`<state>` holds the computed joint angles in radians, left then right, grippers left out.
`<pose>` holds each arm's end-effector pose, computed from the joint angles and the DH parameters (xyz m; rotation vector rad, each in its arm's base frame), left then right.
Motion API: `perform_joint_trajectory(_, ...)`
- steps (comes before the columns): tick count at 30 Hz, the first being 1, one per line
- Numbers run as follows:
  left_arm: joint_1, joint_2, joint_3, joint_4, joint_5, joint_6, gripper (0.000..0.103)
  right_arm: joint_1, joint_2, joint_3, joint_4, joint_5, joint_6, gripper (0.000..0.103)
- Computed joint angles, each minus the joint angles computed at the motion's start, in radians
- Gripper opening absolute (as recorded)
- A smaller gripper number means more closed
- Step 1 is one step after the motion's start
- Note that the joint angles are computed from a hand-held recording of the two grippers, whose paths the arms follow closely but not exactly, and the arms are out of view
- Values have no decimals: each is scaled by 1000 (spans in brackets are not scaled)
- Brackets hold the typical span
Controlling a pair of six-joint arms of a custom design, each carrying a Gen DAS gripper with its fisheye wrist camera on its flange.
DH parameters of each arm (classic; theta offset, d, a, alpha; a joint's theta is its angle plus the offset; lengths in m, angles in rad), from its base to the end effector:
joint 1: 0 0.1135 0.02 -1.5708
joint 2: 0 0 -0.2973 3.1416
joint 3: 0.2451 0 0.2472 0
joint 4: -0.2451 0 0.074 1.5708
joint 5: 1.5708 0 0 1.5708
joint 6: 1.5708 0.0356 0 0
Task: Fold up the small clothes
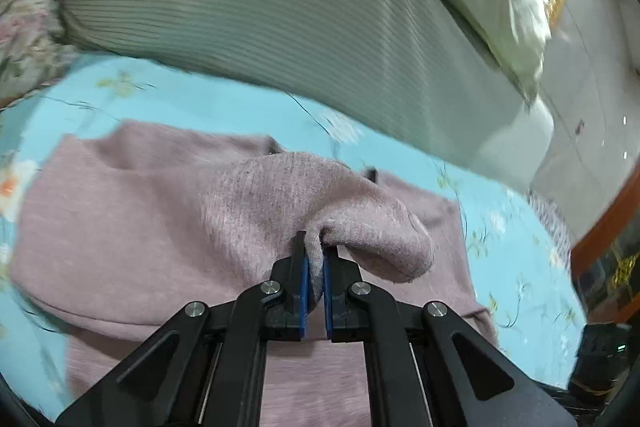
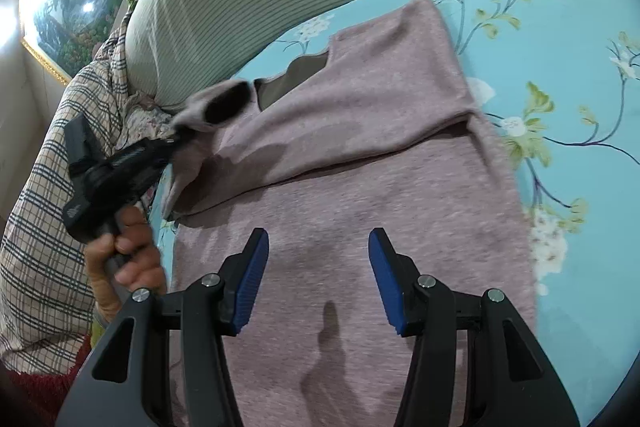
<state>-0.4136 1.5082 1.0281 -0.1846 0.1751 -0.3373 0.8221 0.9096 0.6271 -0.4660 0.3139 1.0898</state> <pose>0.2975 -0.1374 0.2854 0.1852 2.2852 -0.5960 0.1193 0.1123 0.2655 0.4746 2.3085 0.6227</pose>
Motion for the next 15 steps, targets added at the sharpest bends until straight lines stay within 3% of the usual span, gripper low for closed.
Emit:
perform_joint_trajectory(10,-207,234,89,48,-140,-27,6,-93,-57,-35,-5,-38,-19,53)
perform_joint_trajectory(13,-215,260,81,42,-143,-20,17,-123,-30,-33,30,-67,-36,53)
perform_joint_trajectory(15,-214,249,58,44,-136,-7,34,-144,-10,-32,57,-86,-52,53)
